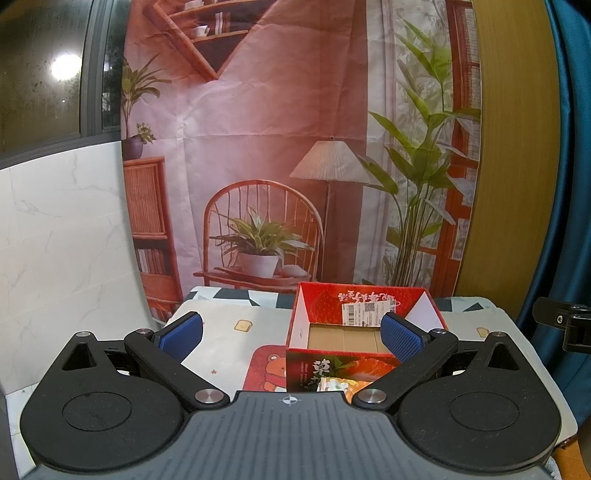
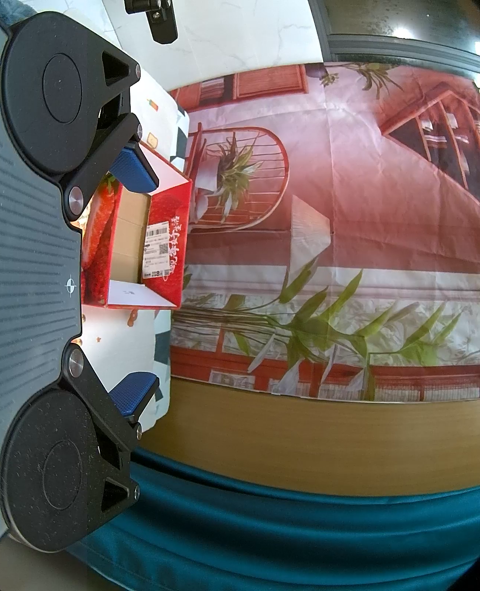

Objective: Organize soft objects

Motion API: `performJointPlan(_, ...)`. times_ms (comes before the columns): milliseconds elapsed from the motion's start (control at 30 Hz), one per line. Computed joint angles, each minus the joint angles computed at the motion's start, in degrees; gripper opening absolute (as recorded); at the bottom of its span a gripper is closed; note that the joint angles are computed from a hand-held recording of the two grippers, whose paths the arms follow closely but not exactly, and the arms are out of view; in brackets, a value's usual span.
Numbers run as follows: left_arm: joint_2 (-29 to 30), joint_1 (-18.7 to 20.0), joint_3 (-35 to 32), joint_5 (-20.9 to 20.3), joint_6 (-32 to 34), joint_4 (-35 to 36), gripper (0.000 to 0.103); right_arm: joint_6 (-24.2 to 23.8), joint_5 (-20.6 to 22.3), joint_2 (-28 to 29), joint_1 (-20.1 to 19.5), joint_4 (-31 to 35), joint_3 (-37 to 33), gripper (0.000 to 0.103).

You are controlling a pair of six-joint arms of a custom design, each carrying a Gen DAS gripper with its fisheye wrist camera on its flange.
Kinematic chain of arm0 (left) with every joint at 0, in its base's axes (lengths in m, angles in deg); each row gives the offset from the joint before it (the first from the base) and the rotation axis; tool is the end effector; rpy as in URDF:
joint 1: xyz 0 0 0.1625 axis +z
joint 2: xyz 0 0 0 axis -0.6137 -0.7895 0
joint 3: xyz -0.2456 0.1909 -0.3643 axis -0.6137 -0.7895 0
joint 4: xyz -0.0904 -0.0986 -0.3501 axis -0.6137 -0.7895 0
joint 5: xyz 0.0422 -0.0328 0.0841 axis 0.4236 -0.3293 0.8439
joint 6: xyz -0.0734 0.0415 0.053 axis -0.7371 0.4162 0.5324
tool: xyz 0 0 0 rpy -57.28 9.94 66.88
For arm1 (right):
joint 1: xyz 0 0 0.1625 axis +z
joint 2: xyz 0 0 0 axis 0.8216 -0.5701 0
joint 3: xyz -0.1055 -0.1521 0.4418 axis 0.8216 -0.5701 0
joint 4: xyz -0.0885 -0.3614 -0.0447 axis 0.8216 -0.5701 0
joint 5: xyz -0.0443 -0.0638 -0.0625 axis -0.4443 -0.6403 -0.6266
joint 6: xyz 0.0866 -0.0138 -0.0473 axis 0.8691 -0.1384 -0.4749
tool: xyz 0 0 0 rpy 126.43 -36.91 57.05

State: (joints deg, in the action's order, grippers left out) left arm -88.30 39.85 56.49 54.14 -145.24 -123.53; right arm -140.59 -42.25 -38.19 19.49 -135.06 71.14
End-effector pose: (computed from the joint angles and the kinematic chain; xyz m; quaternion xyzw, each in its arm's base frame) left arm -0.5251 -0.2390 0.0656 0.0869 0.7246 -0.5435 0.4148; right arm 0.0741 -0.3021 0.4427 0.3180 -0.7873 0.4753 0.2305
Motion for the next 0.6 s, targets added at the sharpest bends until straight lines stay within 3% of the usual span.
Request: performJointPlan(600,0.3,0.1,0.1,0.0,0.0,-0.5,0.103,0.7,-1.6,-0.1,1.6,1.1,-1.1,0.103)
